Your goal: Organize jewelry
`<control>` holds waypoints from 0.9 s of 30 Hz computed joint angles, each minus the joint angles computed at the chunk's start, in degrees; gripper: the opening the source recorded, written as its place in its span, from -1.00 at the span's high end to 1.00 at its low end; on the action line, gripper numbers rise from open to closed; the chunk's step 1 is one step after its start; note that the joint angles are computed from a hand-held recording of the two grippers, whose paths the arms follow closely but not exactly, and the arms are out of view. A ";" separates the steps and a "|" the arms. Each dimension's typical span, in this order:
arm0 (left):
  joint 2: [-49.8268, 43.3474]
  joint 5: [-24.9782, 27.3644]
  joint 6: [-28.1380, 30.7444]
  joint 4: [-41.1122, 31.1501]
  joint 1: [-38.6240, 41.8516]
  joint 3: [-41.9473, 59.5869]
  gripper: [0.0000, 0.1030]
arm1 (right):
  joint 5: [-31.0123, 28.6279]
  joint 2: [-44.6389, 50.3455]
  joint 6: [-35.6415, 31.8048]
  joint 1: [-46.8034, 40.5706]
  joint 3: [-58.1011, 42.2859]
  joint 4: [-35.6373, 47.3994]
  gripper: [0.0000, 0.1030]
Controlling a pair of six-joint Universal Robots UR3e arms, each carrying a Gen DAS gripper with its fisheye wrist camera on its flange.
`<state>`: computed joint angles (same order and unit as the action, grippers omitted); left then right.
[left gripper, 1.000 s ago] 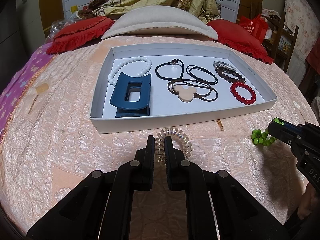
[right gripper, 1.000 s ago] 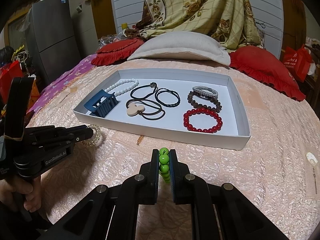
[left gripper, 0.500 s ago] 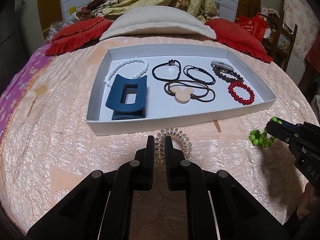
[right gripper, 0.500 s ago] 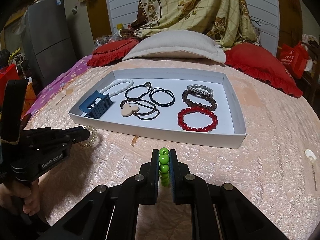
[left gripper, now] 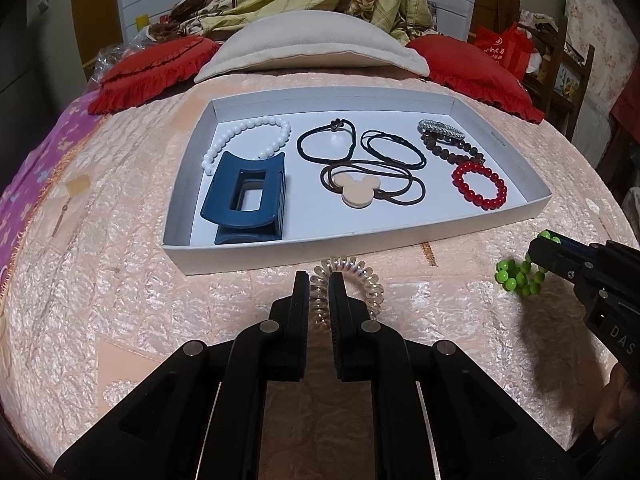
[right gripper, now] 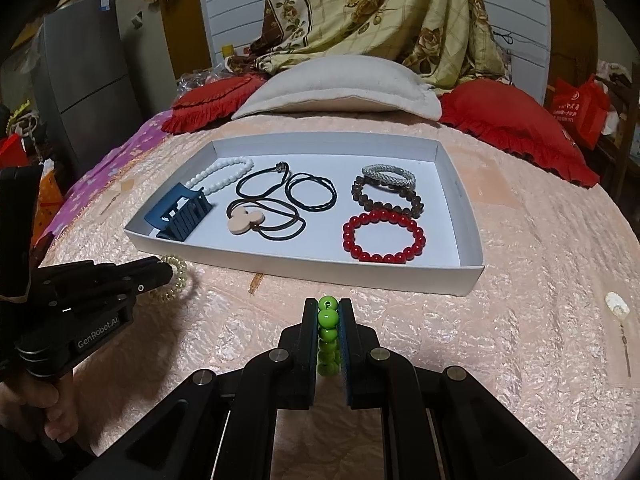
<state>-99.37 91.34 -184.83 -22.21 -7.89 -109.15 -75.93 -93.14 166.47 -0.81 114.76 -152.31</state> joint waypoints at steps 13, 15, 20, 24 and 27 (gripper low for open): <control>-0.33 -0.12 0.02 -0.20 -0.65 0.50 0.84 | -0.37 0.38 0.80 0.43 -0.26 -0.63 0.84; -0.41 -0.17 0.03 0.00 -0.74 0.59 0.84 | -0.33 0.38 0.73 0.43 -0.32 -0.49 0.84; -0.36 -0.78 -0.17 0.15 -0.25 0.30 0.84 | -0.46 0.50 0.82 0.71 -0.54 -0.50 0.84; 0.34 -1.83 -0.48 0.72 0.43 -0.25 0.84 | -0.50 0.35 0.80 0.65 -0.42 -0.66 0.84; 0.34 -1.85 -0.49 0.84 0.45 -0.36 0.84 | -0.36 0.55 0.90 0.46 -0.53 -0.78 0.83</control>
